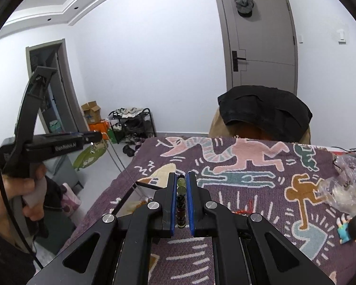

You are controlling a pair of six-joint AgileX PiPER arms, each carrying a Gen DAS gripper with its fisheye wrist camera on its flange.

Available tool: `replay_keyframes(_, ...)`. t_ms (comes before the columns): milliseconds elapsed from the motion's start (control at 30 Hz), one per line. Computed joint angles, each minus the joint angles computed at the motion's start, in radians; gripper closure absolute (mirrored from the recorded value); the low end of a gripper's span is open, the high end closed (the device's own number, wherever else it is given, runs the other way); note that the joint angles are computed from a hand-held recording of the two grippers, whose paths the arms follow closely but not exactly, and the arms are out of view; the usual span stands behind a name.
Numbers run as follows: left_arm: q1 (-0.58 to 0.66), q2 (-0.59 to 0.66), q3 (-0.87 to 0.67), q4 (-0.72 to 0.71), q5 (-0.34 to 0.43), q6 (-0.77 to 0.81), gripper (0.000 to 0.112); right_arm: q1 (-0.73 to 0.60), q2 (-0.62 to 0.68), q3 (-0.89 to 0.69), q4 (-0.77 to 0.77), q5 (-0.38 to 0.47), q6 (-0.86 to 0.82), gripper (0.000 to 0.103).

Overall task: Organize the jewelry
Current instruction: 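Carry the silver chain and dark beads over the black box and open both tools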

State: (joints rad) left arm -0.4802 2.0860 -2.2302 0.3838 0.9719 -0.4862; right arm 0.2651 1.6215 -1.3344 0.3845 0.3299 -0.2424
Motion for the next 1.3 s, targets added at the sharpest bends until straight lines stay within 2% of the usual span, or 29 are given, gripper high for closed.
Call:
replay_keyframes(167, 0.006, -0.064, -0.018, 0.04, 0.007, -0.01, 0.099, 0.008, 0.006, -0.02, 0.0, 0.008, 0.01, 0.094)
replay_keyframes(300, 0.003, -0.08, -0.088, 0.058, 0.051, 0.003, 0.099, 0.02, 0.002, -0.029, -0.021, 0.011, 0.027, 0.094)
replay_keyframes(600, -0.034, -0.015, -0.277, 0.079, 0.147, 0.071, 0.099, 0.024, 0.0, -0.032, -0.016, 0.01, 0.024, 0.094)
replay_keyframes(1067, -0.061, 0.038, -0.293, -0.015, 0.15, 0.121, 0.099, 0.011, 0.019, -0.036, 0.048, 0.021, -0.029, 0.094)
replay_keyframes(1167, -0.054, 0.059, -0.268, -0.062, 0.15, 0.132, 0.099, 0.01, 0.026, -0.037, 0.062, 0.023, -0.038, 0.094)
replay_keyframes(1233, -0.039, 0.054, -0.202, -0.109, 0.116, 0.129, 0.098, 0.011, 0.034, -0.042, 0.07, 0.024, -0.044, 0.094)
replay_keyframes(1300, -0.025, 0.079, -0.204, -0.157, 0.128, 0.134, 0.098, 0.013, 0.045, -0.05, 0.075, 0.025, -0.049, 0.094)
